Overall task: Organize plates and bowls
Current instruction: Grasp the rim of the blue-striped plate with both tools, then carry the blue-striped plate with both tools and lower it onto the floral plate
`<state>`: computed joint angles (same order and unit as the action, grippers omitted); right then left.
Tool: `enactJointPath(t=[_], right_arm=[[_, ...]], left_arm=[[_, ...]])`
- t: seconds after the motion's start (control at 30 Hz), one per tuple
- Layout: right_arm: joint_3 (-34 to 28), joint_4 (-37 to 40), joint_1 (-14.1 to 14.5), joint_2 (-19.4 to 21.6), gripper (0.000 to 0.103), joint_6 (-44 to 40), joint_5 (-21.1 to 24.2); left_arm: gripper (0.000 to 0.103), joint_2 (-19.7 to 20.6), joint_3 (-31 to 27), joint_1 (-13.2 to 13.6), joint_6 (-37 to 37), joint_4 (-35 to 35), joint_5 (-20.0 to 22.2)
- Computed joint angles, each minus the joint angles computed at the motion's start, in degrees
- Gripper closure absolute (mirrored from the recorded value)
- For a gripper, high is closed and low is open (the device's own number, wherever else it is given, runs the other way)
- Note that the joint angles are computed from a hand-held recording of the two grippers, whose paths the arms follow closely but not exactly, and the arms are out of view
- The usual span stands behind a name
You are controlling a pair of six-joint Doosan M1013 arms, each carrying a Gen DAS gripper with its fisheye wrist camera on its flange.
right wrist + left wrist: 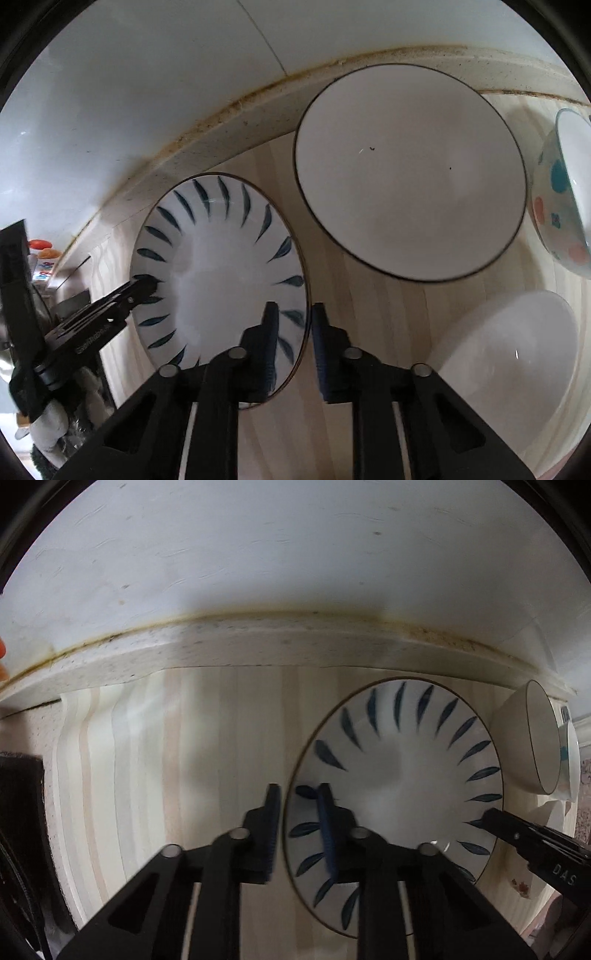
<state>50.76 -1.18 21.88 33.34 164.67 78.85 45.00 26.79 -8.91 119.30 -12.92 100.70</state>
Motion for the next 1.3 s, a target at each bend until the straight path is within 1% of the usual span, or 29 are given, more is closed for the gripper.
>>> enactJointPath(t=[0.07, 0.2, 0.33, 0.4, 0.5, 0.53, 0.6, 0.63, 0.77, 0.9, 0.93, 1.07, 1.23, 1.3], right_arm=[[0.41, -0.97, 0.30, -0.16, 0.090, -0.20, -0.36], [0.66, -2.11, 0.63, -0.51, 0.090, -1.25, -0.30], [-0.62, -3.82, 1.37, -0.46, 0.090, -2.48, 0.16], [-0.28, -4.30, 1.78, -1.12, 0.090, -2.78, -0.35], [1.20, -4.36, 2.43, -2.79, 0.090, -3.10, -1.98], [1.68, -4.53, 2.79, -3.45, 0.090, -3.43, -2.42], [2.78, -4.93, 3.46, -4.83, 0.090, -3.85, -3.17], [3.40, -5.06, 3.87, -5.62, 0.090, -4.07, -3.62], [5.80, -6.12, 5.68, -8.75, 0.090, -4.93, -4.53], [8.75, -7.26, 7.63, -12.16, 0.090, -5.09, -4.61], [9.52, -7.57, 8.10, -12.95, 0.090, -4.77, -4.70], [13.27, -8.57, 10.14, -16.21, 0.090, -2.64, -5.53], [17.03, -8.75, 11.71, -18.95, 0.090, -0.48, -6.67], [18.61, -8.45, 12.29, -19.80, 0.090, 0.35, -7.50]], left_arm=[[0.087, -1.27, 2.41, -0.20, 0.39, 0.59, -2.03], [0.087, -4.03, 7.02, 0.28, 0.86, 0.24, -4.36], [0.087, -6.95, 10.79, 1.28, 0.85, -1.19, -6.01], [0.087, -8.40, 12.42, 1.96, 0.69, -2.05, -6.45], [0.087, -11.05, 15.20, 3.28, 0.32, -3.60, -6.64], [0.087, -11.27, 15.16, 3.59, 0.31, -3.93, -6.38], [0.087, -13.55, 17.59, 4.45, 0.29, -4.92, -6.72], [0.087, -14.88, 18.91, 4.28, -0.11, -5.12, -7.02], [0.087, -19.76, 24.26, 6.11, 0.99, -6.86, -7.70], [0.087, -23.39, 28.43, 6.56, 1.89, -7.71, -8.56], [0.087, -24.46, 29.78, 6.25, 1.73, -7.70, -9.02], [0.087, -28.94, 35.60, 6.61, 3.49, -7.81, -10.22], [0.087, -32.04, 40.01, 6.69, 4.48, -6.93, -10.91], [0.087, -32.63, 41.26, 6.58, 4.53, -6.31, -11.18]])
